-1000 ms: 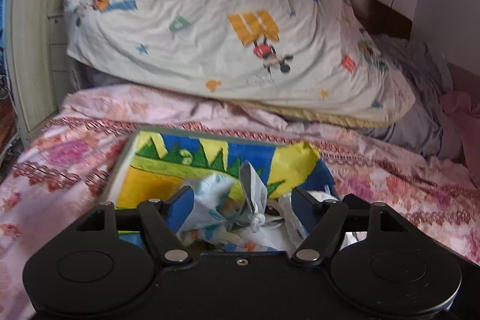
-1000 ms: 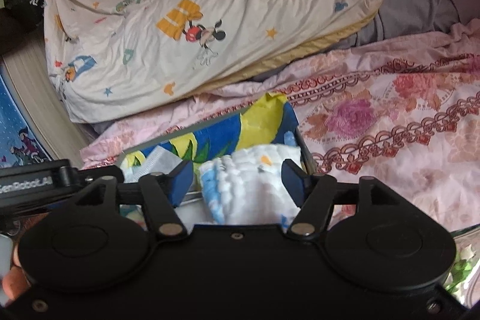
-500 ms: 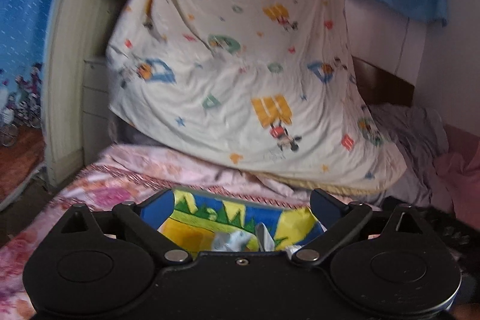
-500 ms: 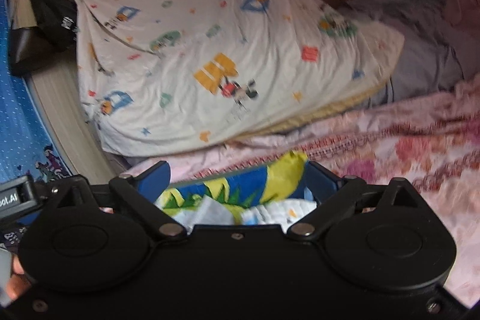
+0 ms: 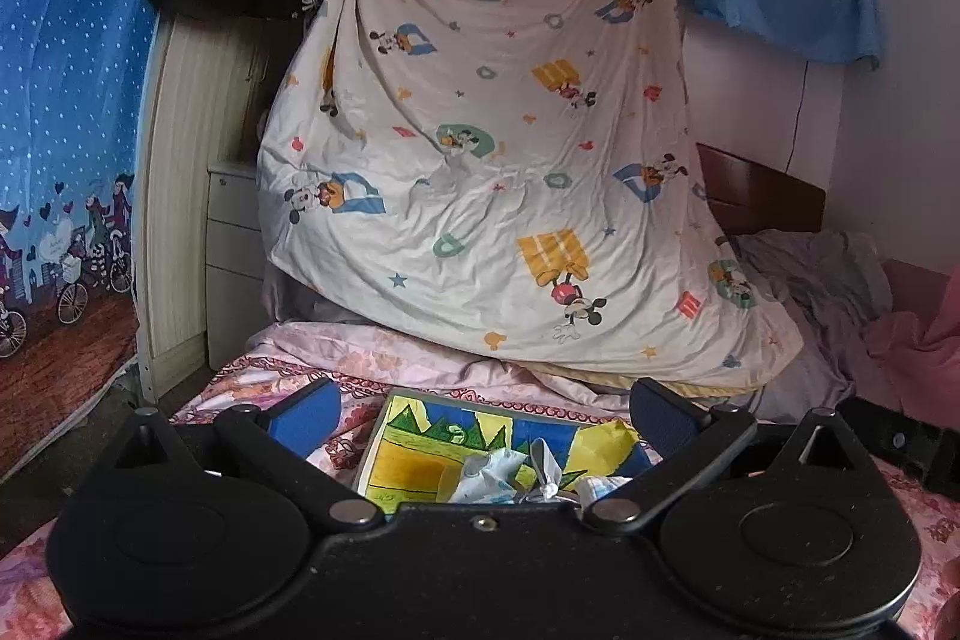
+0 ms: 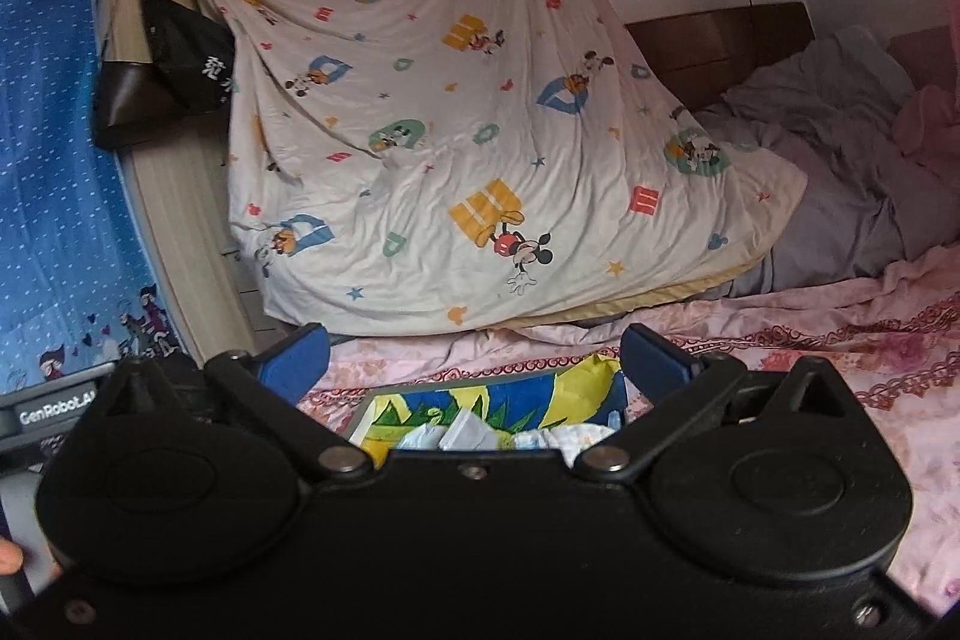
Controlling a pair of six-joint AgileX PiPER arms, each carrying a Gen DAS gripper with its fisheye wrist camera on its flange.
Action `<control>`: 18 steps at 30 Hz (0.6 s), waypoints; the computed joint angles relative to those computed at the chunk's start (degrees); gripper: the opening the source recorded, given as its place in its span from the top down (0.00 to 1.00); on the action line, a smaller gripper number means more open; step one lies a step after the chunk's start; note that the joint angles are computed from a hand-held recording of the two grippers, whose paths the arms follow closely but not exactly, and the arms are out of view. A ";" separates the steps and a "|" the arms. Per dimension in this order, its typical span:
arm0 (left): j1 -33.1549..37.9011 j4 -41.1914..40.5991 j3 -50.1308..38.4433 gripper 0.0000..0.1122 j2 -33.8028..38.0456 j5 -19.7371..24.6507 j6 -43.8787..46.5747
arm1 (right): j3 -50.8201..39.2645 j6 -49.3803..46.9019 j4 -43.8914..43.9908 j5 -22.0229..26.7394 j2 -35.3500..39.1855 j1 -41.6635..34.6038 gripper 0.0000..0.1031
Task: Organize soft objects
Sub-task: 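Lift both open tools out of the box and back from it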
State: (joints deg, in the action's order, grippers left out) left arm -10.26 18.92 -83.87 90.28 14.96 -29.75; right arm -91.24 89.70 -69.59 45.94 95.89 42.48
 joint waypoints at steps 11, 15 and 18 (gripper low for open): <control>-2.51 10.43 17.50 0.09 -13.55 -3.81 -10.10 | 11.31 11.51 -7.33 13.49 -6.62 14.68 0.01; -2.85 13.97 23.41 0.09 -17.84 -5.12 -13.73 | 13.60 14.06 -7.24 18.22 -6.97 18.85 0.01; -2.31 7.56 26.73 0.09 -20.51 -5.56 -7.44 | 14.38 14.81 -6.18 20.53 -7.06 20.75 0.01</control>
